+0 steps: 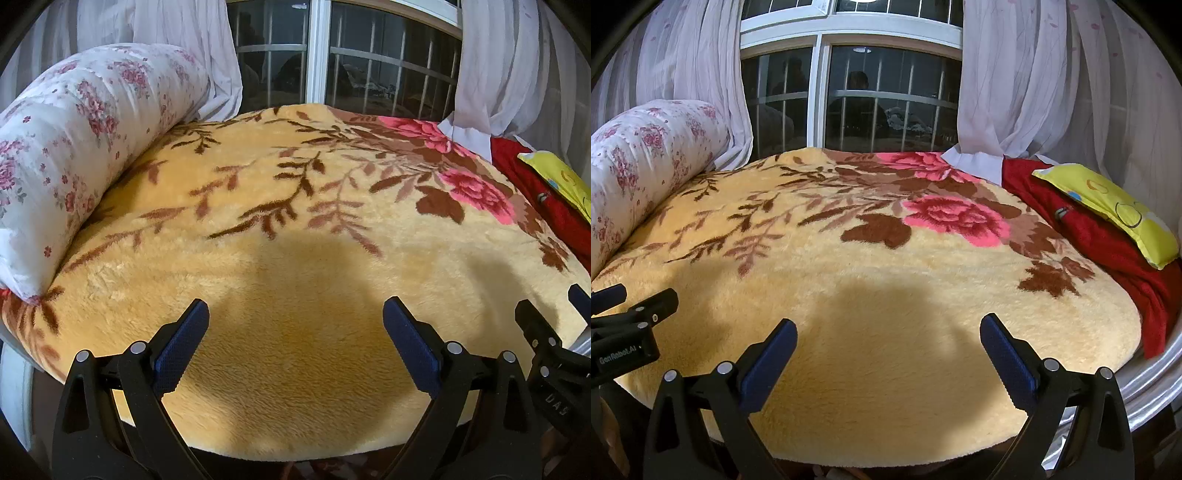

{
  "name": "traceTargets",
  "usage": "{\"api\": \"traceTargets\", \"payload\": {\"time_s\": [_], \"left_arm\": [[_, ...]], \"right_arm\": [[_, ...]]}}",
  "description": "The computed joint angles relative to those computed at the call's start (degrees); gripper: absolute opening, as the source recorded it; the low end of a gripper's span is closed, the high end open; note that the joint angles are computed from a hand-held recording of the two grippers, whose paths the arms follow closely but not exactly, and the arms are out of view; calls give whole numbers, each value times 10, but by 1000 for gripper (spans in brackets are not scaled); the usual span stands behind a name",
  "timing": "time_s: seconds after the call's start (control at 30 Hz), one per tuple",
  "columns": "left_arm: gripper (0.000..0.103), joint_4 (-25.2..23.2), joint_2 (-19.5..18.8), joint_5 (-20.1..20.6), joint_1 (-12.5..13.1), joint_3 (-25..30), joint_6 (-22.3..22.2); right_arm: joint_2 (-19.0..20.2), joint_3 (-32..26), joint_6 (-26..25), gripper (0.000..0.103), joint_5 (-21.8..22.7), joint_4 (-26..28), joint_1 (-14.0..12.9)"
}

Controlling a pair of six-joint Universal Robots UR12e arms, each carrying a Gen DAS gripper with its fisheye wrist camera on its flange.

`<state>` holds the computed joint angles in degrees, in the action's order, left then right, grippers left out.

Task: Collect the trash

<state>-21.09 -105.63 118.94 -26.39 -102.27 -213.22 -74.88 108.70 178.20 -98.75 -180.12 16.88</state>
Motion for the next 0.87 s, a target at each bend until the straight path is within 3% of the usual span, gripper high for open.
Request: {"api": "traceTargets", "payload": {"time_s": [0.4, 0.87], "left_arm": [[93, 18, -2, -4, -3, -6, -11], [93, -5, -3, 13, -8, 1, -14]], "right_arm": [[0, 3, 1, 98, 4, 2, 0], [0, 3, 7, 98, 2, 2, -1]]}}
